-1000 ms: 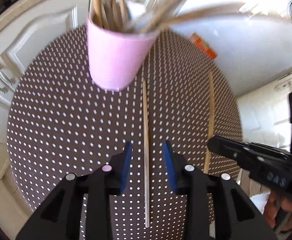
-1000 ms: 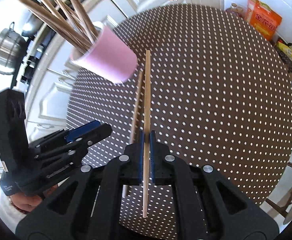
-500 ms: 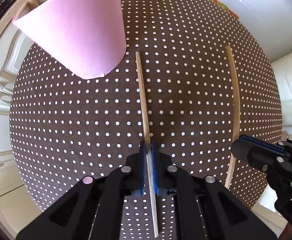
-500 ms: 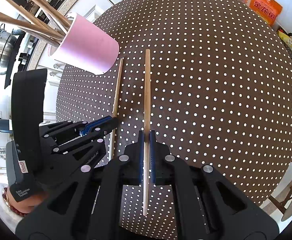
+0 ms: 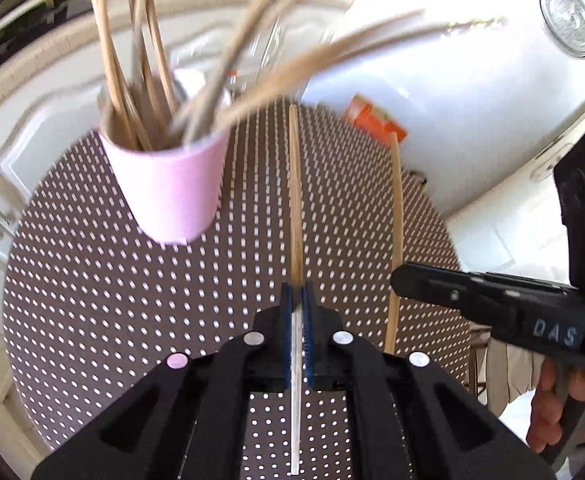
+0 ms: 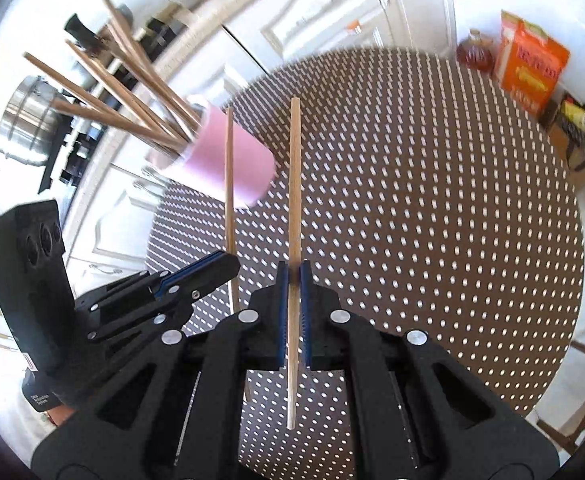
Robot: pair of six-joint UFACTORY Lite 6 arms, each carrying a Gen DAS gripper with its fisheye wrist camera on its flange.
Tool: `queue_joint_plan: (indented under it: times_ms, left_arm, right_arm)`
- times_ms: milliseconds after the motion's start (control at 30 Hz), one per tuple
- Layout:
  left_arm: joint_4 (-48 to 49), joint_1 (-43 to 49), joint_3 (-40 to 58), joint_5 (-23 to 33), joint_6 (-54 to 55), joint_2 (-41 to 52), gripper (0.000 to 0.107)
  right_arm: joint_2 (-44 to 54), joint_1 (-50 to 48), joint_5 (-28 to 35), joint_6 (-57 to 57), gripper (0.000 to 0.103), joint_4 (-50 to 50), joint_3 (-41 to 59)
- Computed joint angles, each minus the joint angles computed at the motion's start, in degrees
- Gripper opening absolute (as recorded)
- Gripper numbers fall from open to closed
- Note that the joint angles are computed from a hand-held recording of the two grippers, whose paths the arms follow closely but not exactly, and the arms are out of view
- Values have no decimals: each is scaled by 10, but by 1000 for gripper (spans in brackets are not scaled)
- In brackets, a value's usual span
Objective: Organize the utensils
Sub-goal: 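Lift both held chopsticks upright and carry them over the pink cup, then lower both chopsticks into the pink cup and open both tools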
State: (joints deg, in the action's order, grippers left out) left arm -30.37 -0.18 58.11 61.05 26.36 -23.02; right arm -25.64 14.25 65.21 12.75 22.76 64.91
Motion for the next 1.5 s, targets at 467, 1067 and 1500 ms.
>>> queue_joint_plan:
  times_ms: [467,1067,1500]
  left_arm:
    - [-161,204,135,204,182,-50,5]
    - [-275,310,339,148,191,99,5]
    - [-282,294,373,11,176,214,5]
  right_arm:
    - [18,47,28,101,6,-81,218]
    - [308,166,43,149,6,-199,687]
    - [433,229,-63,124,6,-278,718]
